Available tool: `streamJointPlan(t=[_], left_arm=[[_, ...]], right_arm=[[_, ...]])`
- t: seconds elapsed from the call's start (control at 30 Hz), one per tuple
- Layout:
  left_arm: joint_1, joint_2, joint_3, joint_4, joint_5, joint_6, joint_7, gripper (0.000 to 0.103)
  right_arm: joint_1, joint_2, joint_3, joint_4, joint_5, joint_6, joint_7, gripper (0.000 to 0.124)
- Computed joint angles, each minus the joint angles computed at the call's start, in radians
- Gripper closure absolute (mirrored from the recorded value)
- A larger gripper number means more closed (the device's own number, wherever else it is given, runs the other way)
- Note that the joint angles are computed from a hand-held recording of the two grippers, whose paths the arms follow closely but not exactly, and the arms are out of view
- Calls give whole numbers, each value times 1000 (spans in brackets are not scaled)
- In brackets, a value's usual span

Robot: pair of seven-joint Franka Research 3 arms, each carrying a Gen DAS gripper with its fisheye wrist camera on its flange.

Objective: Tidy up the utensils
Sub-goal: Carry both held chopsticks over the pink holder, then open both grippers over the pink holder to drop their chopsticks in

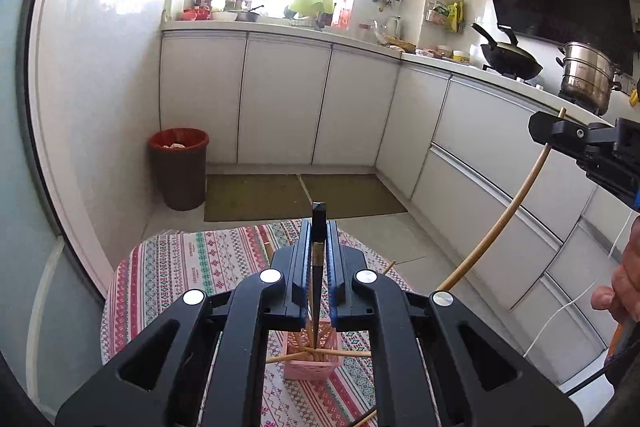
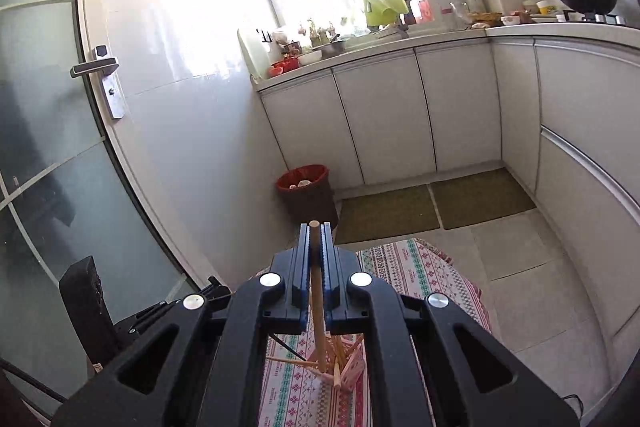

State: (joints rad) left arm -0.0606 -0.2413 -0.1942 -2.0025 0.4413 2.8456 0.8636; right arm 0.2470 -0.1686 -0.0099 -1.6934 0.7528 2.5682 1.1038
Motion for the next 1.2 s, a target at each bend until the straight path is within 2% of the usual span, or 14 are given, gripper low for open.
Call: streamJointPlan(t=[0.2,0.27,0.4,0.6,0.73,0.93,1.07,1.2], left_arm=[[-3,63,19,-9,-30,29,-5,93],[-8,57,34,-35,-70,62,-7,92],[23,36,31,-65,-60,103,-64,89],[43,8,36,-87,-61,126,-88,84],[57,8,23,-86,-33,109,-94,81],[53,9,23,-80,-26,76,-91,78],[43,-10,25,-88,-29,83,-78,70],[39,-34,11,-97,-21,75,-78,66]], right_arm=[[1,93,23,31,-18,37,12,119],[-1,111,31,30,-29,49,18,119],[-3,134,43,29,-50,66,19,119],[-2,161,56,35,-68,76,31,119],[2,179,66,27,-54,93,16,119],[4,209,74,35,-71,64,34,115],[1,176,73,12,-78,75,12,115],[6,117,66,-42,-116,90,14,115]])
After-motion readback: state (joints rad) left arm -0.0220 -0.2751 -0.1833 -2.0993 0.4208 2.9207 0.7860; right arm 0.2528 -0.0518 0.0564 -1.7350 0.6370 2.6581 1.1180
